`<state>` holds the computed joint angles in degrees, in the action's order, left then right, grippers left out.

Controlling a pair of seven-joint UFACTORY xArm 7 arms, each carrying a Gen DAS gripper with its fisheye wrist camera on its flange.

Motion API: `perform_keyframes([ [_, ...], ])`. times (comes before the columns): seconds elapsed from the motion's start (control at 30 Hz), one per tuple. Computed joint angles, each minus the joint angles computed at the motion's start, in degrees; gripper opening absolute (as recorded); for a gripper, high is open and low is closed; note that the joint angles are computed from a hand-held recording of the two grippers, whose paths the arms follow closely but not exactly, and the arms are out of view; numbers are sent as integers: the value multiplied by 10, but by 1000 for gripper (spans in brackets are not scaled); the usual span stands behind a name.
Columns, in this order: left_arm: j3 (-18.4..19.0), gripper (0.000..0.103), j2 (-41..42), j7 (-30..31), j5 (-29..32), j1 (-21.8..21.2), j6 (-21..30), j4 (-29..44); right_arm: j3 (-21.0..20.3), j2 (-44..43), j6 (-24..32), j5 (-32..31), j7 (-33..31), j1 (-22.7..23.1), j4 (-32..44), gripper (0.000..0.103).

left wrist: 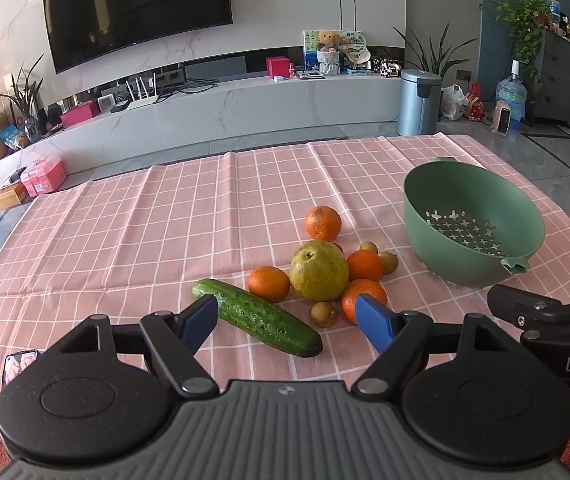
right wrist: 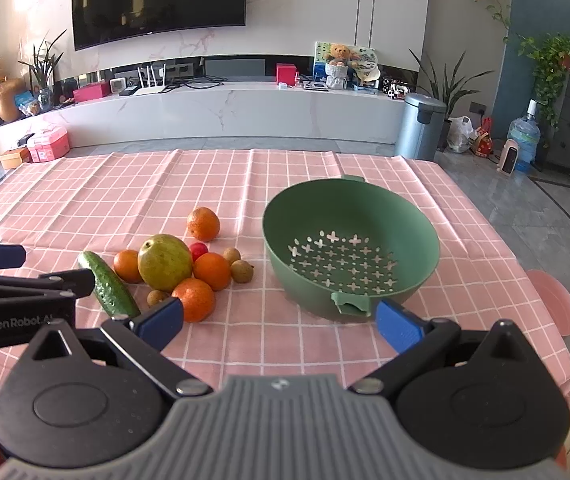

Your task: Organize fruits

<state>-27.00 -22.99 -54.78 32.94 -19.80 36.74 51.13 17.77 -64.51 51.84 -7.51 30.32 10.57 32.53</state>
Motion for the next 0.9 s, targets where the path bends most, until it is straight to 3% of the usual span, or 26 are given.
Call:
perform_keyframes([
  [0.9,9,92,8,7,-14,-7,3,3,-1,4,11,-2,7,-2,1,99],
])
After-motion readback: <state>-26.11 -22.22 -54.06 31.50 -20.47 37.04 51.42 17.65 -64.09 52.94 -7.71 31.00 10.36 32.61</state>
